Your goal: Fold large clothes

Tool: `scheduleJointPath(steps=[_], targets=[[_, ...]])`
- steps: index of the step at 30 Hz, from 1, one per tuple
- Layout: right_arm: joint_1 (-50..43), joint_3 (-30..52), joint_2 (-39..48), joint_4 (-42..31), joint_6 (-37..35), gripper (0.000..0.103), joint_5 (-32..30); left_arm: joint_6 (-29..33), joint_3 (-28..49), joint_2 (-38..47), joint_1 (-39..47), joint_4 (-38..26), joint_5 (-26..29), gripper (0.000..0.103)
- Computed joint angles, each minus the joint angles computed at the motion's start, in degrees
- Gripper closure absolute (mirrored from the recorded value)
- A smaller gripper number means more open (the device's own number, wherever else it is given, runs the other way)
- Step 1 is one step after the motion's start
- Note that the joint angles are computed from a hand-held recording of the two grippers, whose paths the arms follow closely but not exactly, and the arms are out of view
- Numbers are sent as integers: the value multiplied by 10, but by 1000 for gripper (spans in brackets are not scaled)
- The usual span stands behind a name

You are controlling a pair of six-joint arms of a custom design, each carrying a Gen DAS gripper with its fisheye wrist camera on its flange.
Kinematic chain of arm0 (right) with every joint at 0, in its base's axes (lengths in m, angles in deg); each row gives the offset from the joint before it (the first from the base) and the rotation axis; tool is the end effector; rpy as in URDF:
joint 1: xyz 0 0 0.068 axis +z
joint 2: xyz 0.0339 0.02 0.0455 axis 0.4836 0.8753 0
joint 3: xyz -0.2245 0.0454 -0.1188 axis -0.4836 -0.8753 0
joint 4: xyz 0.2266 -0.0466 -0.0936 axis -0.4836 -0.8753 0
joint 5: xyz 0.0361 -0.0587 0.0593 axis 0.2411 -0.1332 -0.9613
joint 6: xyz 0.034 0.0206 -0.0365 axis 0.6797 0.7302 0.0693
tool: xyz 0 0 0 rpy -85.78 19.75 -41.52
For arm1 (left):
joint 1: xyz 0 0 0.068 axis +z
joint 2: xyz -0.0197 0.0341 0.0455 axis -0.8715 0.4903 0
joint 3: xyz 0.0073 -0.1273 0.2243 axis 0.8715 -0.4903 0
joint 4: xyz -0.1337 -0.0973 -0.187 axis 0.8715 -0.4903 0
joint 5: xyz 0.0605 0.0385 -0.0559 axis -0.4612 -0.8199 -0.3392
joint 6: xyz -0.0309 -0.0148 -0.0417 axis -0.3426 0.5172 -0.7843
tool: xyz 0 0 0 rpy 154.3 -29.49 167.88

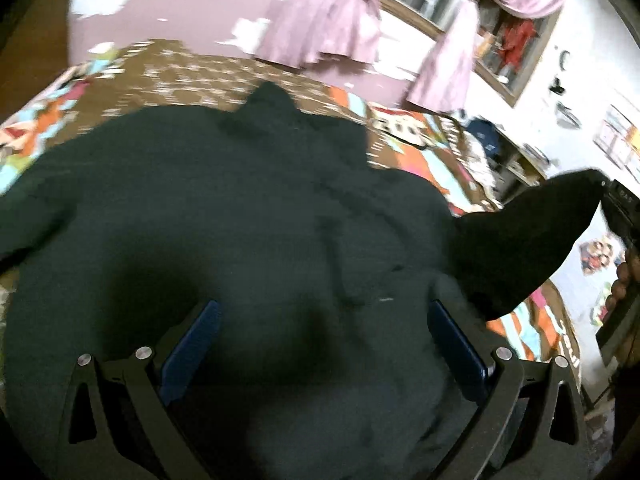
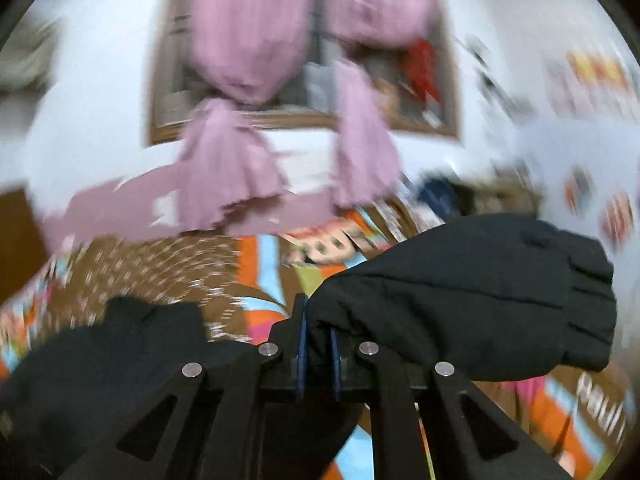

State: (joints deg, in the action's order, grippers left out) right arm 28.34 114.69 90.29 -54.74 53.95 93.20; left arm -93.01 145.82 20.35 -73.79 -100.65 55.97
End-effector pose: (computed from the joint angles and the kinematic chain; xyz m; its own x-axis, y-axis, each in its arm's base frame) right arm 0.2465 -0.0134 0.3118 -0.2518 -0.0099 -0.9677 0.3020 0.9492 -0.0883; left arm 0.3008 -0.0842 0.2711 -0.7474 0.0532 -0.6622 0.3791 0.8527 -0.3595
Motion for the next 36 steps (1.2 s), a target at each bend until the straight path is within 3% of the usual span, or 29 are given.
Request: scheduleJointPath(steps=[3,6,10,14,17,19,22,27,30,33,36], targets=[[136,-24,43,68,-57,94,89,29,11,-9,66,-56,-3,2],[230,-34,104,111,-88,94,133,56,1,-26,149,-88,42,2],[282,-20,202,106,-78,94,110,85,-35,-42,241,-71,129,2],[315,35,309,37,-49,88,95,70,-74,-44,272,-12,164,2],[305,63,350,-11,-30,69,48,57,-63,-18,276,-7,207,2],[310,50,347,-5,-13,60,48,41,-63,-11,283,1,224,2],[302,36,328,4,0,38,42,20,-67,-8,282,10,184,2],[240,-47,205,5,13,31,-29,29,-71,-14,283,19,198,2],[191,-78,135,1,23,28,-4,47,-59,-1,268,14,214,2],[121,-37,158,-22,60,24,32,54,-59,12,237,34,194,2],[33,34,225,-57,101,24,-36,57,-52,28,201,48,137,2]])
